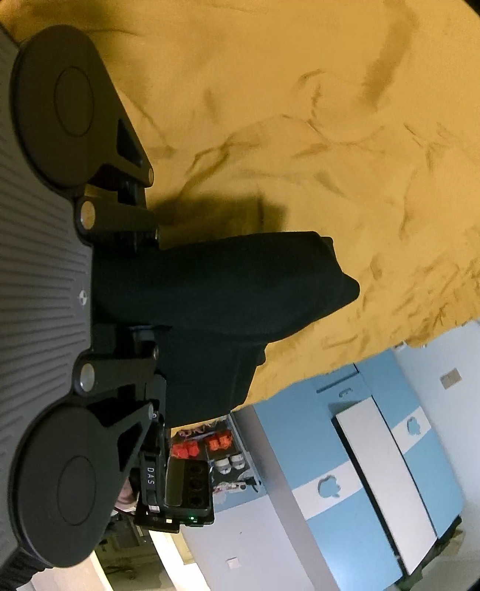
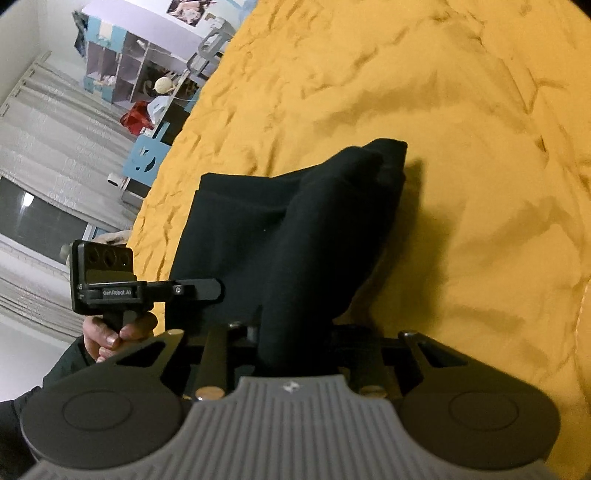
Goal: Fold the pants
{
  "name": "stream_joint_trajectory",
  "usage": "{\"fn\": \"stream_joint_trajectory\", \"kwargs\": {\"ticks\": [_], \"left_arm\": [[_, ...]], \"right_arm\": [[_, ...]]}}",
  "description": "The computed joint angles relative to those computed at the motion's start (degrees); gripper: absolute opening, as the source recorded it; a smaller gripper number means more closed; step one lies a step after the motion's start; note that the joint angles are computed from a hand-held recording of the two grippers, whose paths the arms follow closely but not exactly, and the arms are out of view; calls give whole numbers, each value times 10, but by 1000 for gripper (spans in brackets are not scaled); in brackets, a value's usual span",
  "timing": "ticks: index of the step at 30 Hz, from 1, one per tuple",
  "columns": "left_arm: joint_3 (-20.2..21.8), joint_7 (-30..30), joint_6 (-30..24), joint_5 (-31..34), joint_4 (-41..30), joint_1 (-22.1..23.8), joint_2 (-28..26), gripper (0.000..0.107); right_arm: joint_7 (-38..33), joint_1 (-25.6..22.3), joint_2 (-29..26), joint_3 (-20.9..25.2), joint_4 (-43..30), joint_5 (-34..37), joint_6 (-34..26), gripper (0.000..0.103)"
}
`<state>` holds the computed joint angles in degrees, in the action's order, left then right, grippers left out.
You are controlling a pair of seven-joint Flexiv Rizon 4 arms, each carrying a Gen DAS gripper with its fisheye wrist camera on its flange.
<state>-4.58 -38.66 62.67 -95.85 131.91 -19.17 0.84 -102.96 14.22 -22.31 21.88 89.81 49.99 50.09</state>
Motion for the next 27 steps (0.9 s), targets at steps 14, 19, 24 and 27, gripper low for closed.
{"fn": "stream_joint_trajectory", "kwargs": {"ticks": [14, 19, 24, 27], "left_arm": [[-6, -64, 38, 60, 19, -40, 118, 28], [-9, -118, 62, 105, 40, -67, 180, 28], [-11, -167, 87, 147, 66, -103, 238, 28], [-13, -205, 105, 175, 84, -126, 268, 28]], "right_arm": [[64, 34, 170, -32, 59, -40, -28, 21], [101, 63, 259, -50, 97, -63, -39, 21], [153, 95, 350, -53, 147, -89, -36, 21], [188, 110, 406, -50, 181, -102, -35, 21]]}}
